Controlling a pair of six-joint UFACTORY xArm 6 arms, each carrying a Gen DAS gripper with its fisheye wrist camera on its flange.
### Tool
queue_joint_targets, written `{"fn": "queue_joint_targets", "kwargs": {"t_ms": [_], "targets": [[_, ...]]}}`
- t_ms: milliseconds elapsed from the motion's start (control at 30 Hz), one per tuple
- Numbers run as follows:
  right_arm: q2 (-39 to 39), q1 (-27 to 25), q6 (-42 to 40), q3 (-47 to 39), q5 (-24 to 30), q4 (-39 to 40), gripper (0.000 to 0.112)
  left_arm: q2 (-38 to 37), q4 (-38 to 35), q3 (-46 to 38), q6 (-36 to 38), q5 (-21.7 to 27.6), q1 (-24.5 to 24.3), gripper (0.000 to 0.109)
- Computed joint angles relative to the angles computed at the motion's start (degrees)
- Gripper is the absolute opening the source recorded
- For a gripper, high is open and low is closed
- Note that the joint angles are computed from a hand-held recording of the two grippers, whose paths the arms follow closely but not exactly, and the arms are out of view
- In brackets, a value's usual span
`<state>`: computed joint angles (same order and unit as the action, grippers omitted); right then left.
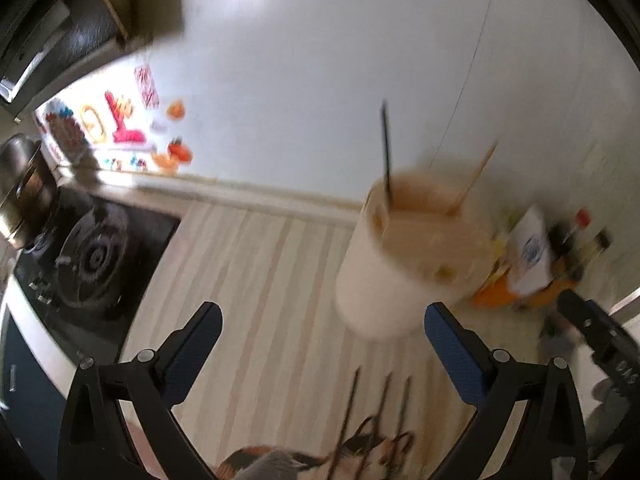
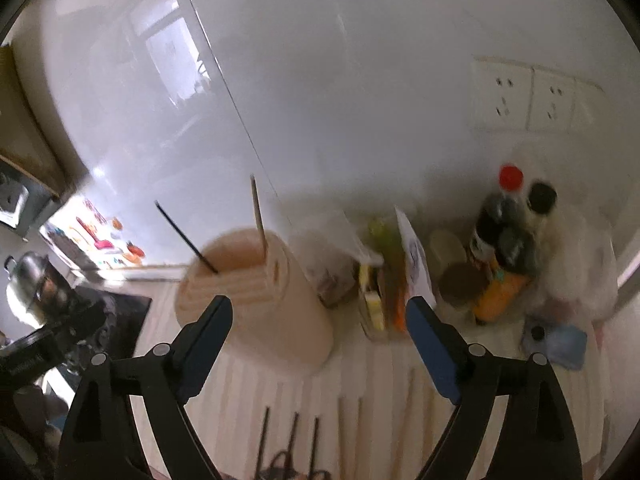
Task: Organize utensils
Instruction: 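Grasp another black chopstick with the left tool while the right tool grasps a black chopstick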
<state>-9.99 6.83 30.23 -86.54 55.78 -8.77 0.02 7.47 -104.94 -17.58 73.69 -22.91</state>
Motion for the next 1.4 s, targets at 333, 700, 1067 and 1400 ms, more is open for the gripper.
{"fn": "queue_joint_targets", "kwargs": {"t_ms": [333, 700, 1067, 1400], "targets": [[-4.1, 0.9, -1.4, 14.2, 7.1, 6.9, 0.068, -6.0, 1.9, 19.8, -2.5, 1.3, -2.5, 0.103], [-3.2, 0.7, -5.6, 24.0, 9.4, 17.4, 0.029, -5.2, -4.2, 30.2, 3.9, 1.9, -4.2, 0.059], [-2.2, 2.5, -5.5, 26.7, 8.9, 21.3, 0.029, -7.0, -5.2, 34.3, 6.1, -0.9, -2.0, 0.004], [5.0, 9.2, 0.0, 22.4, 13.1, 14.3, 0.021, -8.3, -5.7, 35.0, 7.0, 0.0, 2.7, 0.003]]}}
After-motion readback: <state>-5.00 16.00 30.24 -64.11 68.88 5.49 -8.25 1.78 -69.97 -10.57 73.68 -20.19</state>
